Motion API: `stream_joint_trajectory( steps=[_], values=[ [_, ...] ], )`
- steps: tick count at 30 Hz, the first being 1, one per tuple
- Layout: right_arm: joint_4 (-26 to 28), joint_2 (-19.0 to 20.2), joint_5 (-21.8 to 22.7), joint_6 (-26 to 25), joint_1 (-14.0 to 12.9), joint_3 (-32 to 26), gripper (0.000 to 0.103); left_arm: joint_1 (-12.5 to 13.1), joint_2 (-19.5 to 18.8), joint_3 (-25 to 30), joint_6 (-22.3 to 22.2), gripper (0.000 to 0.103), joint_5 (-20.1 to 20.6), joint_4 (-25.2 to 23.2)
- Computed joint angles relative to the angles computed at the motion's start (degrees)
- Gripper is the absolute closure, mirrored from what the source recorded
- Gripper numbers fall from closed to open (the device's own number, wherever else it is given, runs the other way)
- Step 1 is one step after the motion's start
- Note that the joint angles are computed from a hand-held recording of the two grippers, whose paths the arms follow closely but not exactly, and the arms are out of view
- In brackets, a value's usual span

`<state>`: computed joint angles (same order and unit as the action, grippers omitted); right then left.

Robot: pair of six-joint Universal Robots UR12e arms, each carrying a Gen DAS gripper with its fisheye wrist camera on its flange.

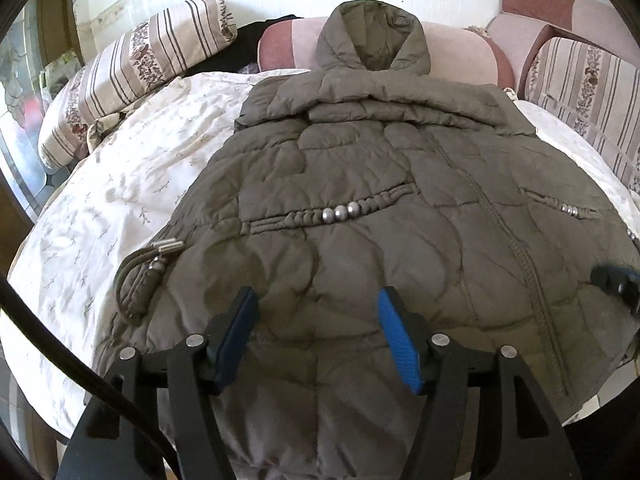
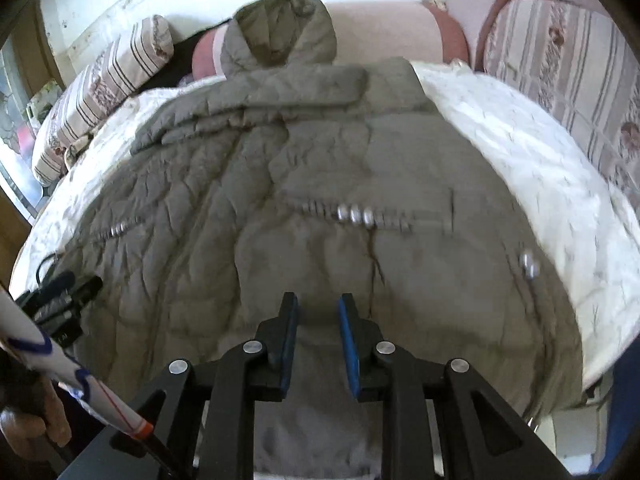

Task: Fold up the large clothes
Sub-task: 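Move both tools down to the jacket hem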

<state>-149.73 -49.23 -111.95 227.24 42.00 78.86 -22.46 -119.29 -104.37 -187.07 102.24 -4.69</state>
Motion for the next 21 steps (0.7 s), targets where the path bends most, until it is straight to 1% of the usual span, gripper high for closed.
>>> stream_joint_trajectory(
  steps=[1, 5, 8, 10, 13, 14, 17, 21],
  values=[
    [0.5, 0.0, 0.5, 0.5, 0.1, 0.3, 0.08, 0.1, 0.0, 0.0, -0.2, 0.041, -0.4, -0.2],
    [2.2, 0.0, -0.4, 0.6, 0.4, 0.1, 0.08, 0.2, 0.0, 0.6, -0.4, 0.039, -0.6, -1.9],
    [2.3, -0.2, 0.1, 1.2, 0.4, 0.4, 0.079, -0.1, -0.3, 1.1, 0.4, 0.036, 0.3, -2.5],
    [1.7, -0.1, -0.4, 0.6, 0.6, 0.6, 0.079, -0.2, -0.6, 1.3, 0.9, 0.035, 0.7, -2.6],
    [-0.6, 0.6, -2.8, -0.4, 1.1, 0.9, 0.078, -0.3, -0.9, 1.1, 1.6, 0.031, 1.4, -1.7],
    [-1.3, 1.0, -4.3, -1.2, 1.4, 0.8, 0.078, -0.4, -1.0, 1.0, 1.8, 0.03, 1.8, -1.1],
    [-0.2, 1.7, -6.4, -3.5, 1.8, -0.3, 0.077, -0.6, -1.4, 0.3, 2.3, 0.028, 2.7, 1.3],
    [-3.5, 1.7, -7.2, -5.0, 1.9, 0.9, 0.076, -0.8, -1.7, 0.2, 3.1, 0.028, 3.8, 2.5]
  ],
)
